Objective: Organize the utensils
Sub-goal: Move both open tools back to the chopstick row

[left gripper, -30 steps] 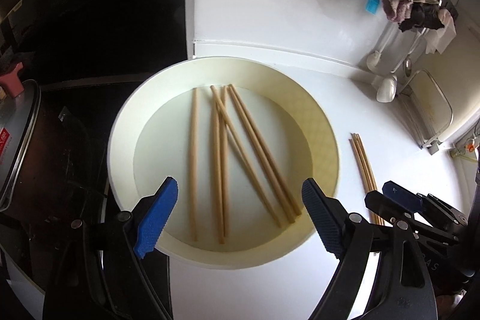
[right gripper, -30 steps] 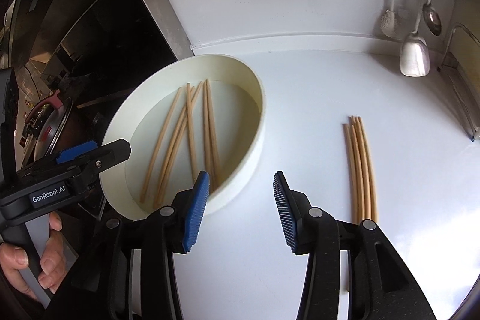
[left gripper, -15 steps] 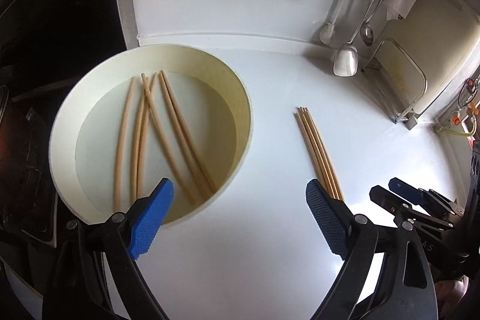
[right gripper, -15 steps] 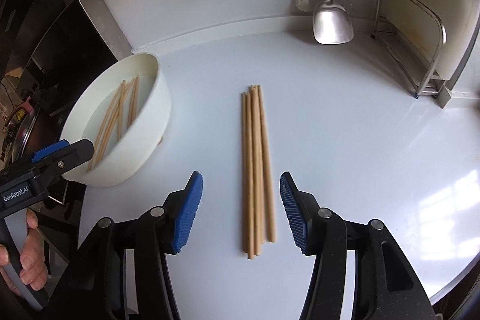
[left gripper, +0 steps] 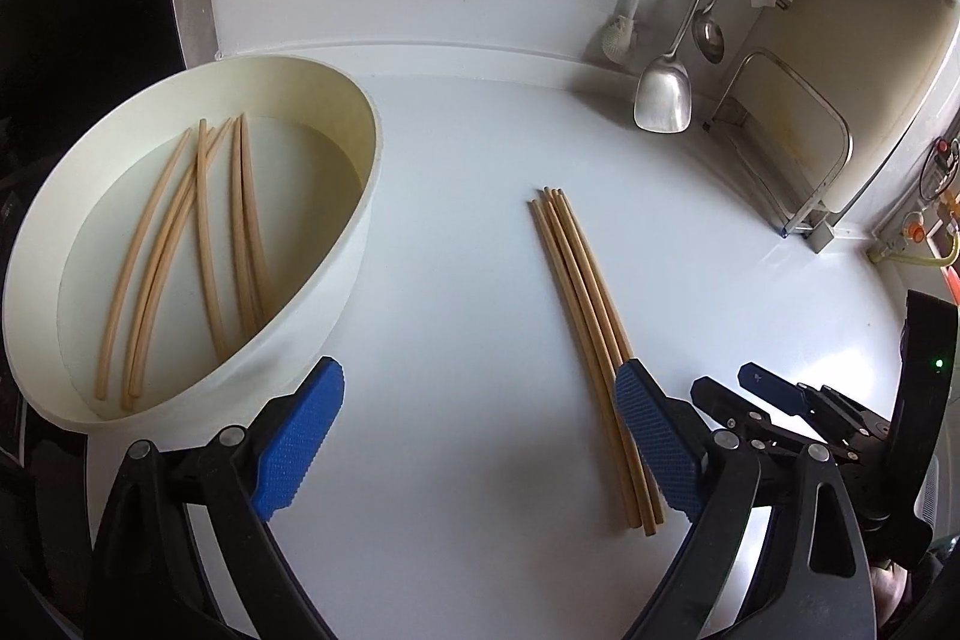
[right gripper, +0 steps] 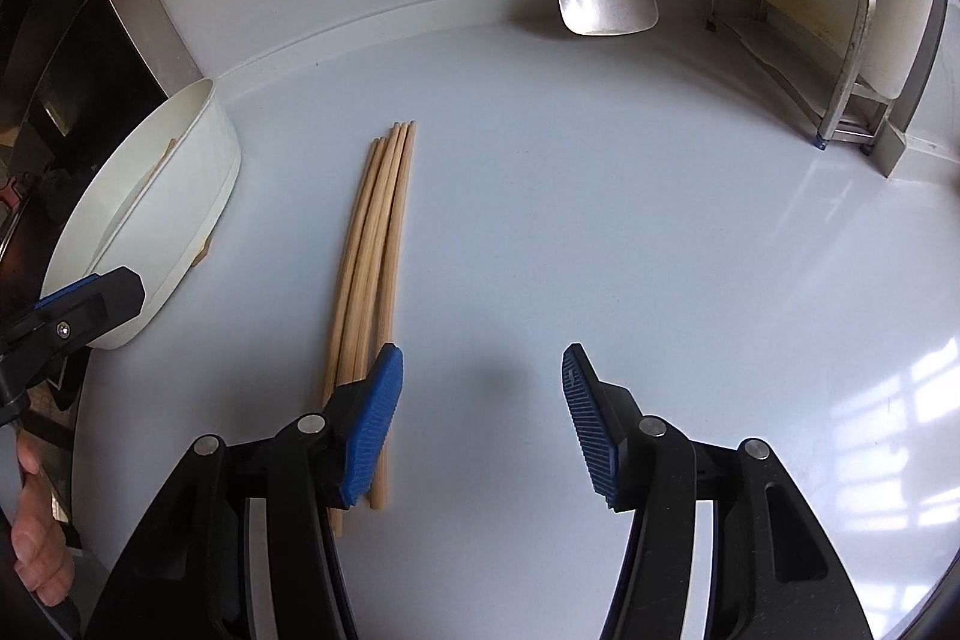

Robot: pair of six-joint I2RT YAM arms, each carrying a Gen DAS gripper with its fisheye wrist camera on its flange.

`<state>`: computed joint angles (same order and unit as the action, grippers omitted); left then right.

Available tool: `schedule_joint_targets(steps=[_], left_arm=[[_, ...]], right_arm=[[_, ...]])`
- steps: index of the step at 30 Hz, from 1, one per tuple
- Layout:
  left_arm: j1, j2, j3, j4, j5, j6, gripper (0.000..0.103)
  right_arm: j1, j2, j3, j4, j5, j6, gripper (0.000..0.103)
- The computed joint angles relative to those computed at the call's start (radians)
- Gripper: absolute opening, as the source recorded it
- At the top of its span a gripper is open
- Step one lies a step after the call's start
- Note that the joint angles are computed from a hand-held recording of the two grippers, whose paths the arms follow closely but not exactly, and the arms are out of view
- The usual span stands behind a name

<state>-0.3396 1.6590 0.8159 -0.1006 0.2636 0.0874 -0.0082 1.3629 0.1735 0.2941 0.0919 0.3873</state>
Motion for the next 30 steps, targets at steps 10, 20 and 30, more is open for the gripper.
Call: schedule_joint_targets(steps=[10, 20, 30], left_arm=[[-0.041, 0.029, -0.052, 0.099, -0.076, -0.054, 0.09], [-0.031, 0.057, -0.062, 0.126, -0.081, -0.07, 0.09], [-0.061, 0.09, -0.043, 0.129, -0.099, -0.086, 0.09]], right_arm=[[0.036, 0.128, 0.054, 0.108, 0.011, -0.035, 0.053], [0.084, 0.198, 0.098, 0.104, 0.06, -0.079, 0.053], [0.037, 0.213, 0.098, 0.119, 0.043, -0.123, 0.053]])
